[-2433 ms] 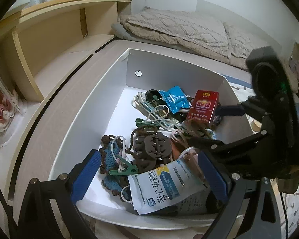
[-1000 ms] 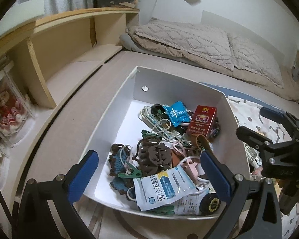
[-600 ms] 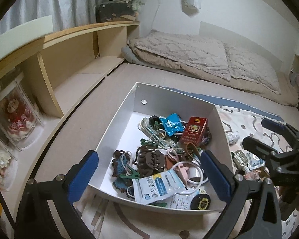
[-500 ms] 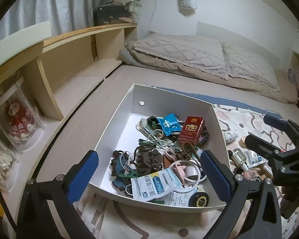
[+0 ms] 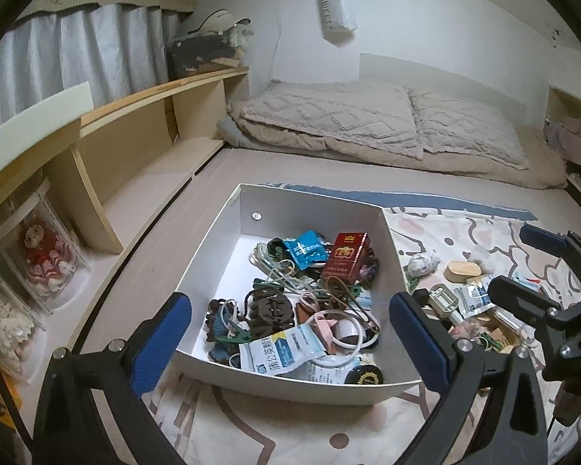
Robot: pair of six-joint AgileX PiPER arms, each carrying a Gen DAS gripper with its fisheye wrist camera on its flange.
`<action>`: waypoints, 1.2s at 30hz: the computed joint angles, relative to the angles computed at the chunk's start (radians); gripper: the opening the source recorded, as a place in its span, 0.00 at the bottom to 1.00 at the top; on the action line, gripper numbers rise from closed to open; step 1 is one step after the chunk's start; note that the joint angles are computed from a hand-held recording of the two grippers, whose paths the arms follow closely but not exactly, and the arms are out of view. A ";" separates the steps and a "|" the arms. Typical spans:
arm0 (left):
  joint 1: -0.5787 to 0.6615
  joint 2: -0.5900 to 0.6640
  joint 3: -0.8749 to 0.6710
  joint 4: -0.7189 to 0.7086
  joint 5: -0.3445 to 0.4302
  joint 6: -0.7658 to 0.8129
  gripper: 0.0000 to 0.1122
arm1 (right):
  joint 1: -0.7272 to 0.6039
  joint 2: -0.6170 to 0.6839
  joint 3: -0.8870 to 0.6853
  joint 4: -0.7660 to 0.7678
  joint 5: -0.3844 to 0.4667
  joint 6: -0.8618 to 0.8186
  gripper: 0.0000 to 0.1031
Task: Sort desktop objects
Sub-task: 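Withdraw both open tools from the box back toward the scattered items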
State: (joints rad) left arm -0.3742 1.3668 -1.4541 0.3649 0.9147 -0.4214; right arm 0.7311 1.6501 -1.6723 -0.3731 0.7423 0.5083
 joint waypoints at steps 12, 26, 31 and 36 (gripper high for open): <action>-0.109 -0.085 0.037 0.022 0.012 -0.038 0.92 | 0.020 -0.168 0.188 -0.105 -0.023 0.112 1.00; -0.281 -0.148 0.071 0.141 0.039 -0.154 0.92 | 0.103 -0.351 0.373 -0.306 0.044 0.293 1.00; -0.333 -0.151 0.061 0.150 0.043 -0.175 0.92 | 0.128 -0.401 0.421 -0.347 0.071 0.338 1.00; -0.384 -0.153 0.058 0.174 0.051 -0.207 0.91 | 0.147 -0.449 0.472 -0.394 0.100 0.398 1.00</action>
